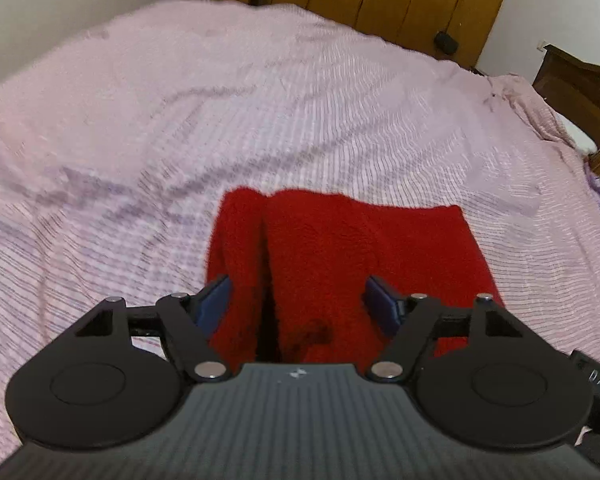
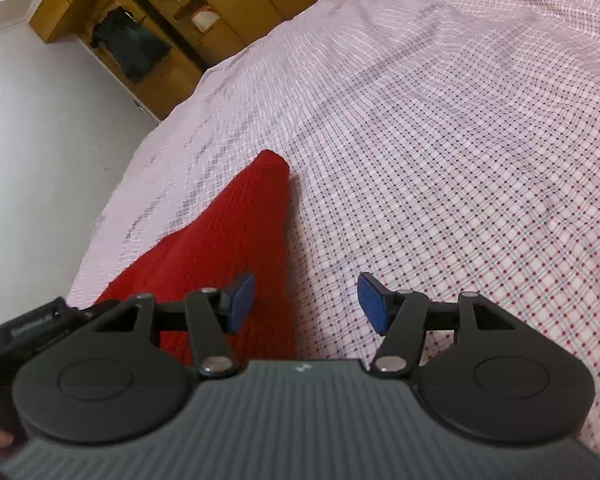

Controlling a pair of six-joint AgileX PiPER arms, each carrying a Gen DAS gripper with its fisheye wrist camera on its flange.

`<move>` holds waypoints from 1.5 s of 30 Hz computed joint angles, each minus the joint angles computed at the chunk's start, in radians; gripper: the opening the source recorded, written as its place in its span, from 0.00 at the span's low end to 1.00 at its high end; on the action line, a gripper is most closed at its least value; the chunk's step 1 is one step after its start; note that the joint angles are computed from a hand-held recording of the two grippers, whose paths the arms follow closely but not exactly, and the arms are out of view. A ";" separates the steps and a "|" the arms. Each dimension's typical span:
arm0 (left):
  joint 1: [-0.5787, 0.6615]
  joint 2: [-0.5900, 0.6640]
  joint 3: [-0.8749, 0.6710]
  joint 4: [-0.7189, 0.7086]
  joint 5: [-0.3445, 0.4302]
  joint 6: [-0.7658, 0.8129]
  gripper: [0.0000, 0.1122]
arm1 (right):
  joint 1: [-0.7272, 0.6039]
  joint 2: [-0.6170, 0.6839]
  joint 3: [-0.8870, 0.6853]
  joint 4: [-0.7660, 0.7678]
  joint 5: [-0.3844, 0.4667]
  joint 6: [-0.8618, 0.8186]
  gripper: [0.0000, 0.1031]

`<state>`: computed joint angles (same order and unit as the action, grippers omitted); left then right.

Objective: Fold small clothes

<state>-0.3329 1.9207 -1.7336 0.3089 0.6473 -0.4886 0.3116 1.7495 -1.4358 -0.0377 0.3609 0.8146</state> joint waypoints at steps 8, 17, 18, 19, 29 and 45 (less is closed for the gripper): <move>-0.059 -0.059 0.104 0.190 -0.121 -0.050 0.69 | 0.006 -0.001 0.001 -0.046 0.002 0.023 0.59; 0.052 -0.006 0.066 -0.246 -0.102 0.180 0.52 | 0.018 0.035 -0.074 -0.196 0.082 0.091 0.59; 0.063 -0.006 0.074 -0.301 -0.113 0.228 0.47 | 0.013 0.047 -0.090 -0.166 0.090 0.048 0.59; 0.071 -0.014 0.087 -0.348 -0.124 0.273 0.40 | 0.008 0.067 -0.120 -0.121 0.111 -0.017 0.58; 0.119 -0.182 0.293 -0.501 -0.260 0.386 0.29 | 0.047 0.084 -0.172 -0.049 0.090 -0.229 0.48; 0.174 -0.199 0.397 -0.421 -0.297 0.368 0.42 | 0.118 -0.004 -0.143 -0.012 0.061 -0.349 0.48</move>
<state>-0.1589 1.7214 -1.3366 -0.1122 0.3501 -0.1208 0.4298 1.7459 -1.5787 -0.0498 0.4215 0.4657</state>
